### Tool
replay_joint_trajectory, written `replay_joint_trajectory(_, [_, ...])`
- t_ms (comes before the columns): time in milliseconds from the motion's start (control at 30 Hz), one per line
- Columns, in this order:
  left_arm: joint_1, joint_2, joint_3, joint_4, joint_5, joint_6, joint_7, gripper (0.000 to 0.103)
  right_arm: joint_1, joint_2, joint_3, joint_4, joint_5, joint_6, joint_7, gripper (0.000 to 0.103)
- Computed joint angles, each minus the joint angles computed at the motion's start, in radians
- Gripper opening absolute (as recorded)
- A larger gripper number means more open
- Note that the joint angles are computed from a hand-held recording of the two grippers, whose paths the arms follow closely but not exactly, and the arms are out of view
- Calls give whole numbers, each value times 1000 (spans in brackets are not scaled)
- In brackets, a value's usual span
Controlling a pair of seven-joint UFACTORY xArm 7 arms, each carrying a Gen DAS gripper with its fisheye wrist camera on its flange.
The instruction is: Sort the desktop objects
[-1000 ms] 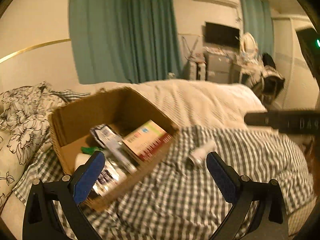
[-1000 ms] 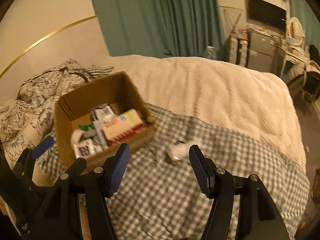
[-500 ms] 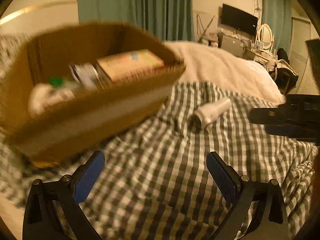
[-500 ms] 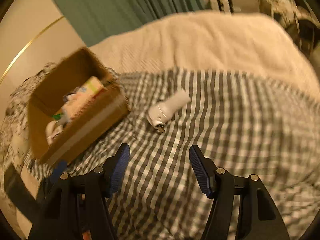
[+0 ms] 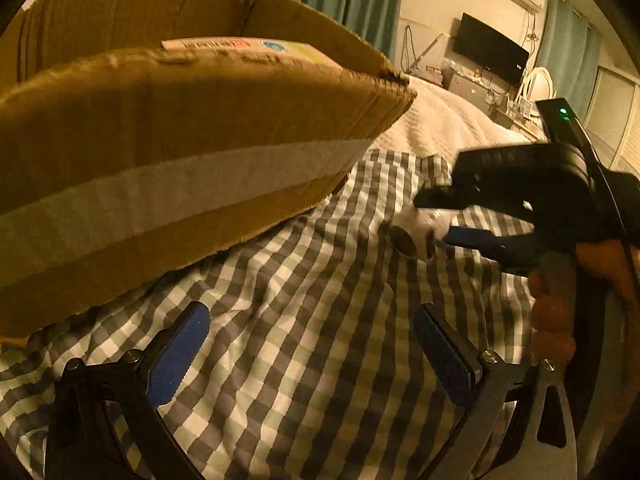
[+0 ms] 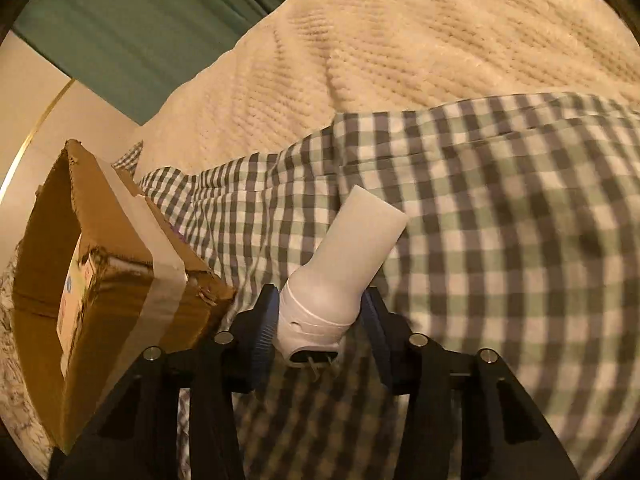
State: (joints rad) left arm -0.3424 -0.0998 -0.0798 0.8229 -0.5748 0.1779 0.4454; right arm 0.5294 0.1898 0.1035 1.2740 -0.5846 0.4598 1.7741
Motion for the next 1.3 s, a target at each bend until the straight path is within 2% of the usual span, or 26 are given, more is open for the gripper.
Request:
replay_joint_trajectory(67, [4,-9,-4,-10,22,-2,-16,103,-49,24,30,-22,98,-108,-65,47])
replay_joint_trajectory(100, [3,-20,-4,-20,27,-5,-17,103,-38,27,17,-28,118,-122,-61,45])
replay_joint_trajectory(133, [0,-28,-1,-26,30,-5,-16,103,-14,23,-1,-25,112,-95,-49,44])
replay_joint_trajectory(167, [1,-37,0,-31,43,3,-22,103,-28,18,22,-18,120,-66,-70,44])
replay_joint_trajectory(233, [-3,-66,10,-45,53,36,-25,103,8,-22,20,2,114,51,-130,44])
replay_joint_trajectory(300, [-17,-94,20,-61,43,53,-17,103,7,-90,57,12,132,181,-276,44])
replay_joint_trajectory(400, [-30,-124,7,-73,81,51,-39,103,5,-224,106,-19,158,344,-426,43])
replay_joint_trajectory(500, [-52,-142,-14,-66,140,58,-69,103,-13,-360,145,-98,215,412,-488,43])
replay_joint_trajectory(567, [-42,-123,-60,-47,232,28,-120,103,-26,-450,162,-176,248,420,-508,43])
replay_joint_trajectory(667, [-11,-29,-123,20,391,-34,-258,103,-66,-546,206,-267,224,431,-487,44])
replay_joint_trajectory(767, [-4,93,-146,118,581,-40,-406,102,-103,-610,221,-355,248,390,-480,44])
replay_joint_trajectory(867, [-46,211,-114,223,680,-35,-492,87,-147,-644,230,-408,261,350,-497,44])
replay_joint_trajectory(900, [-80,247,-76,261,753,-25,-566,82,-155,-646,233,-413,264,348,-518,44])
replay_joint_trajectory(933, [-112,301,-42,324,787,18,-620,79,-163,-650,235,-420,266,347,-537,44])
replay_joint_trajectory(967, [-106,332,-49,361,779,55,-633,76,-167,-659,236,-431,274,338,-548,44])
replay_joint_trajectory(1000, [-63,372,-99,406,729,100,-605,74,-168,-660,232,-439,287,324,-566,44])
replay_joint_trajectory(1033, [-53,397,-108,431,667,109,-572,72,-171,-660,230,-445,297,313,-581,44])
replay_joint_trajectory(1067, [-33,405,-127,437,621,103,-542,62,-178,-659,233,-447,302,306,-590,44])
replay_joint_trajectory(1100, [-13,405,-150,437,578,103,-501,42,-182,-657,234,-449,306,298,-601,44])
replay_joint_trajectory(1133, [13,397,-179,431,529,103,-445,31,-187,-658,240,-454,308,293,-603,44])
replay_joint_trajectory(1167, [19,388,-188,424,504,110,-407,12,-190,-660,243,-457,310,290,-608,44])
replay_joint_trajectory(1233, [-7,348,-162,384,530,102,-377,4,-194,-661,253,-453,315,299,-611,44])
replay_joint_trajectory(1267, [-7,329,-164,362,507,94,-341,3,-195,-662,259,-450,317,307,-609,44])
replay_joint_trajectory(1300, [29,295,-203,328,442,88,-269,3,-197,-659,266,-441,318,319,-604,44])
